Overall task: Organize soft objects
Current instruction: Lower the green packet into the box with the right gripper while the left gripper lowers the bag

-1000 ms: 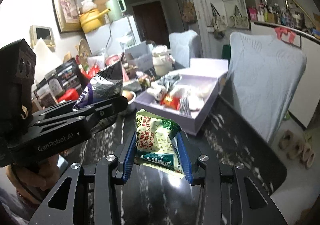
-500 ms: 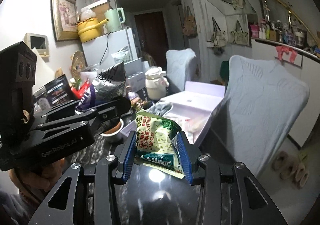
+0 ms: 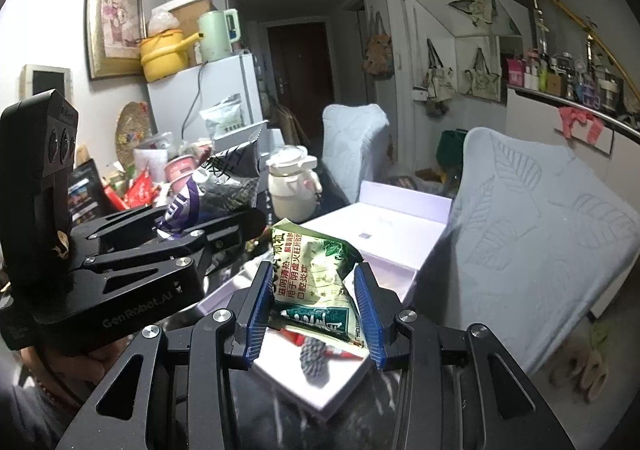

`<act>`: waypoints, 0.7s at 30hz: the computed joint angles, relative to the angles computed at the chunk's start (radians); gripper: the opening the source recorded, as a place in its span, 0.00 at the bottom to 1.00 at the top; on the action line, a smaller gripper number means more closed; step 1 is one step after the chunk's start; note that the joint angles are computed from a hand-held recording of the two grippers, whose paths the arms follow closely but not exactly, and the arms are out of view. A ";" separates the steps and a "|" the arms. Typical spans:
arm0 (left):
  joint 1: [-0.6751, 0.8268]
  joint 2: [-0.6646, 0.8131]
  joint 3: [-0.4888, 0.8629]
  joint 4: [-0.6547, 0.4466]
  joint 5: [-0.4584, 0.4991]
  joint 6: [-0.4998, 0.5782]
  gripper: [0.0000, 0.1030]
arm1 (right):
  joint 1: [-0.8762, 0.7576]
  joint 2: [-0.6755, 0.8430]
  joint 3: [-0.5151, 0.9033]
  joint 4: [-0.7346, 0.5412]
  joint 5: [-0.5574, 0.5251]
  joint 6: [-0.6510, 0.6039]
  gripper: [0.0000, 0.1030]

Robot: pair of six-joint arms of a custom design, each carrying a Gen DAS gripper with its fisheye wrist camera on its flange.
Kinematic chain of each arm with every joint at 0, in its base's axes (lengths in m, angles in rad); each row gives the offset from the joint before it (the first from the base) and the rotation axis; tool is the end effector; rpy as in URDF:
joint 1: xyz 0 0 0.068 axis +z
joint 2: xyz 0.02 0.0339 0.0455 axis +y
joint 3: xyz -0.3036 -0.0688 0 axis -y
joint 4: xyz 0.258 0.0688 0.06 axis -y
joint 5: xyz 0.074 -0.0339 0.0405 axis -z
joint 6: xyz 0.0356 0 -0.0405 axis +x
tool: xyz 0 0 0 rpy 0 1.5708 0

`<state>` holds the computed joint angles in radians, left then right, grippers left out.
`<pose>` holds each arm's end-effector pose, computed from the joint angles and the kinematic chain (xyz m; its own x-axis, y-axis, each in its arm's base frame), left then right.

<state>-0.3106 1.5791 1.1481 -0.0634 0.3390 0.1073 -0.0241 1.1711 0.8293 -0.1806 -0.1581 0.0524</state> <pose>0.3550 -0.1264 0.3128 -0.3885 0.2308 -0.8921 0.6121 0.7883 -0.0626 0.2597 -0.0007 0.3088 -0.5040 0.0639 -0.8613 -0.0863 0.9885 0.1238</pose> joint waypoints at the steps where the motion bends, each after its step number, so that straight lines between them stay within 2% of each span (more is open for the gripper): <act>1: 0.002 0.022 0.014 0.004 -0.009 0.000 0.36 | -0.002 0.023 0.008 0.011 -0.002 -0.005 0.39; 8: 0.002 0.186 0.149 -0.013 -0.060 0.002 0.36 | -0.025 0.221 0.098 0.070 -0.012 -0.047 0.39; 14: -0.001 0.296 0.245 -0.045 -0.099 0.012 0.36 | -0.018 0.345 0.181 0.071 0.003 -0.062 0.39; 21: -0.008 0.429 0.386 -0.135 -0.134 0.027 0.36 | -0.015 0.451 0.249 0.061 0.012 -0.055 0.39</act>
